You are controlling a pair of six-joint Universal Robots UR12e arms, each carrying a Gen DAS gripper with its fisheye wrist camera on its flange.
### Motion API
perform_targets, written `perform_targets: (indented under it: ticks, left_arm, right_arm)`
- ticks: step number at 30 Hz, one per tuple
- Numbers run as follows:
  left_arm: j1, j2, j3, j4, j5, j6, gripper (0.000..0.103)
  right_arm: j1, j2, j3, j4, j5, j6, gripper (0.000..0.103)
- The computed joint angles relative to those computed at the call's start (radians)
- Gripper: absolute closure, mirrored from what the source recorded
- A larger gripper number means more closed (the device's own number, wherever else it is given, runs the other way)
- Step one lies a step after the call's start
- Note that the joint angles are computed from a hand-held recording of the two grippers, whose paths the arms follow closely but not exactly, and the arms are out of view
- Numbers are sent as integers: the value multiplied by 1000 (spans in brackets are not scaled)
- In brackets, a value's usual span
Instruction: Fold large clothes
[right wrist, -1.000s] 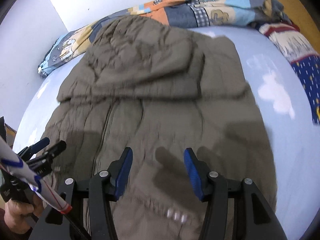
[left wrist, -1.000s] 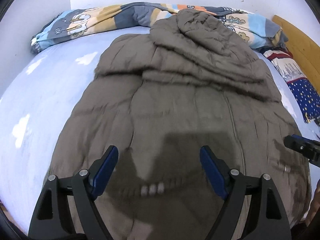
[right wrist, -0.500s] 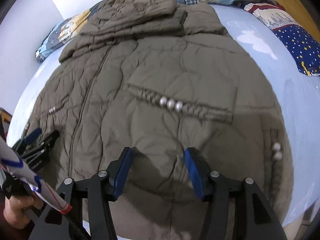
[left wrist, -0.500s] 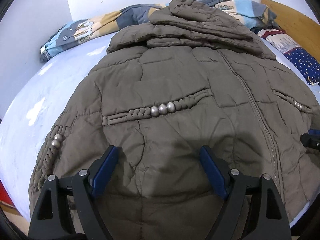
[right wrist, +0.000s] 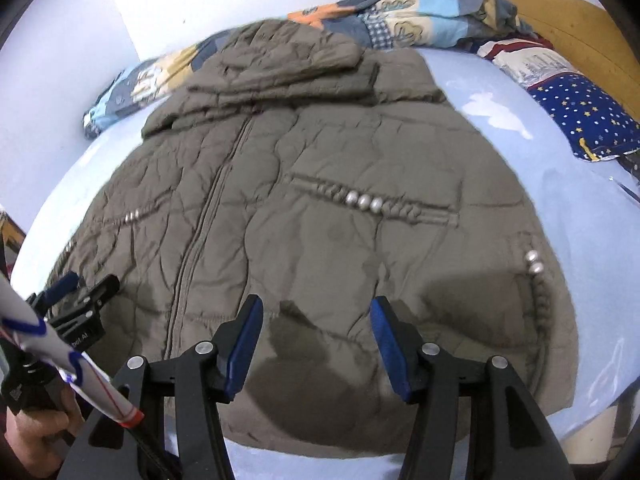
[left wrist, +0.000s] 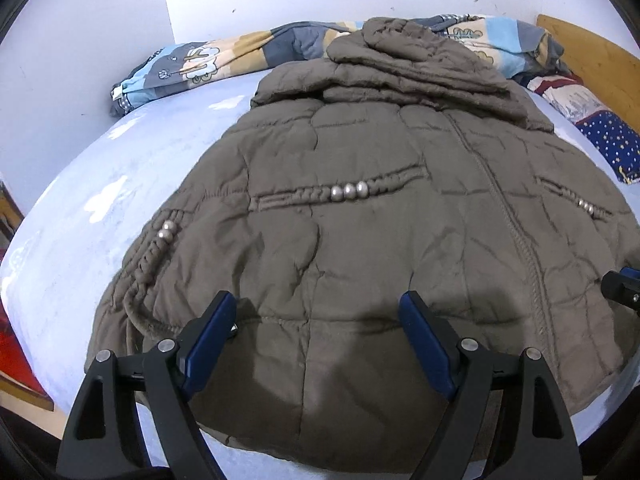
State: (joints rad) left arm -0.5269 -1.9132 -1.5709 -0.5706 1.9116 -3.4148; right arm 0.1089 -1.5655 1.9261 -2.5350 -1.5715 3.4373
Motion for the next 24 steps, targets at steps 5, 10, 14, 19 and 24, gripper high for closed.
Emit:
perform_targets:
  ticks: [5,10,14,19,24]
  left_arm:
    - [-10,-10,-17,46,39,38,19]
    - [-13,-20,-18,59,58,38,15]
    - [-12,-22,-20,64,60,30,13]
    - [-10,-24,-16,54,62,10,9]
    - [-10,-26,-14,52,65,1,8]
  right_arm:
    - [6,15,-4,28,-8,-17,42]
    - [-8,21,8,14,28,-6,38]
    - [1,28,12,-4,12,-32,34]
    - [4,28,22,-29,10,-58,32]
    - [2,26,28,-39,15,-69,32]
